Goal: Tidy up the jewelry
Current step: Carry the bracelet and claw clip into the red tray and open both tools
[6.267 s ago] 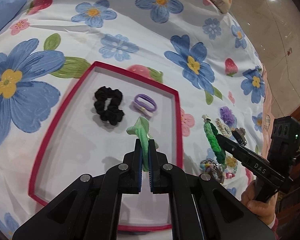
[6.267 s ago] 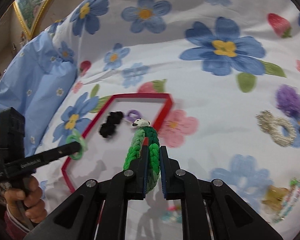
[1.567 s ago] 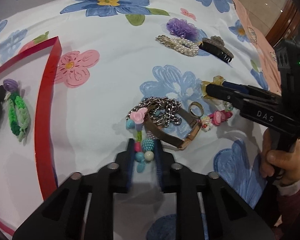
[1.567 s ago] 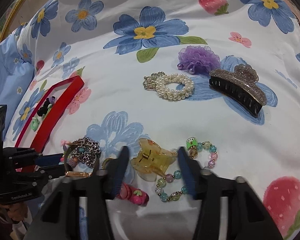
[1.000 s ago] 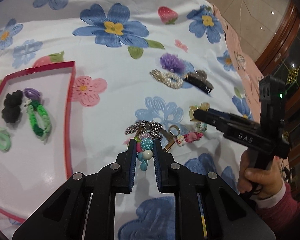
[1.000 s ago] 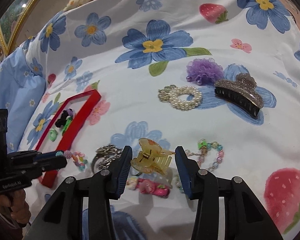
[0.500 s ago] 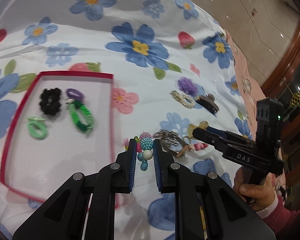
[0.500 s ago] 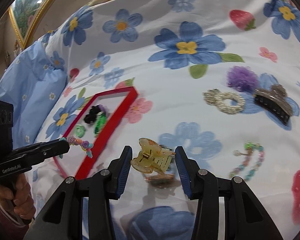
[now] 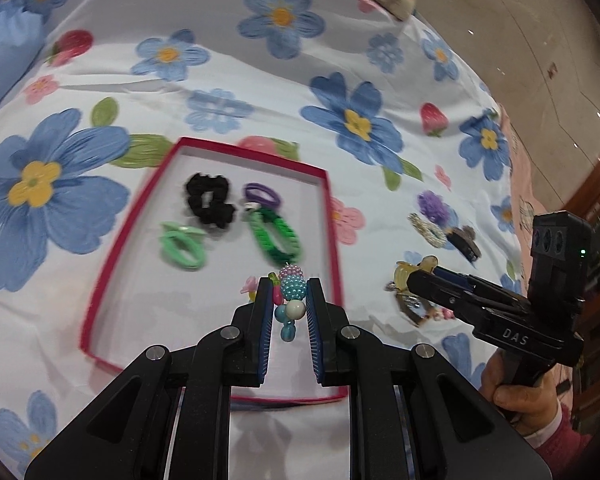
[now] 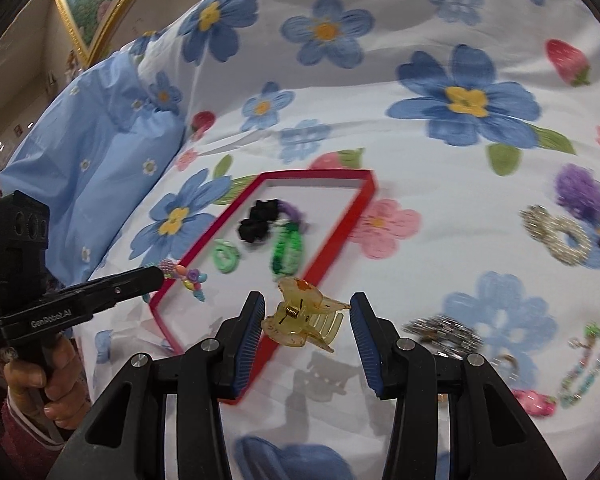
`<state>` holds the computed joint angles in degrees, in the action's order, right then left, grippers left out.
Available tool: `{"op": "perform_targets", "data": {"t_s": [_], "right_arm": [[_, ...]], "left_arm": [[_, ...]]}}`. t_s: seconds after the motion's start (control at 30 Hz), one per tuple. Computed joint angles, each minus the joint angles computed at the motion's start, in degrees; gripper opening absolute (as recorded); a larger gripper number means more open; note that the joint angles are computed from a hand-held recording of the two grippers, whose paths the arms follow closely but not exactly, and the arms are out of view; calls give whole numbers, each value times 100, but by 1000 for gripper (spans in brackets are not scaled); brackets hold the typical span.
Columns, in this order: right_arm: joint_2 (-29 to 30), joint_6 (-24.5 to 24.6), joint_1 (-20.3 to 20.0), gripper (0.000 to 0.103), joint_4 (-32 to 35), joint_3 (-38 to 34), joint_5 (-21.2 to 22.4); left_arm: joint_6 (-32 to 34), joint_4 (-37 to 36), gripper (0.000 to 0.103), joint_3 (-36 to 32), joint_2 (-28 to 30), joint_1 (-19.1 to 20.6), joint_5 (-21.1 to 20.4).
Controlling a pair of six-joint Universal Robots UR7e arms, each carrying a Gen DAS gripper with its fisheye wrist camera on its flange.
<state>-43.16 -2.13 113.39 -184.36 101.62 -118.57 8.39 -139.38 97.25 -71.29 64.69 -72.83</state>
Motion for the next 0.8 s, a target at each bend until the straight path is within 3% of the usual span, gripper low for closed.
{"op": "perform_targets", "data": {"t_s": [0.4,0.8], "right_arm": [[743,-106,-14,45,911,-1117,256],[1313,-225,-125,45,1640,-1842,26]], "left_arm": [[-32,-25,15,-343,281,293,210],[-128,46,15,-742,712,590,221]]}}
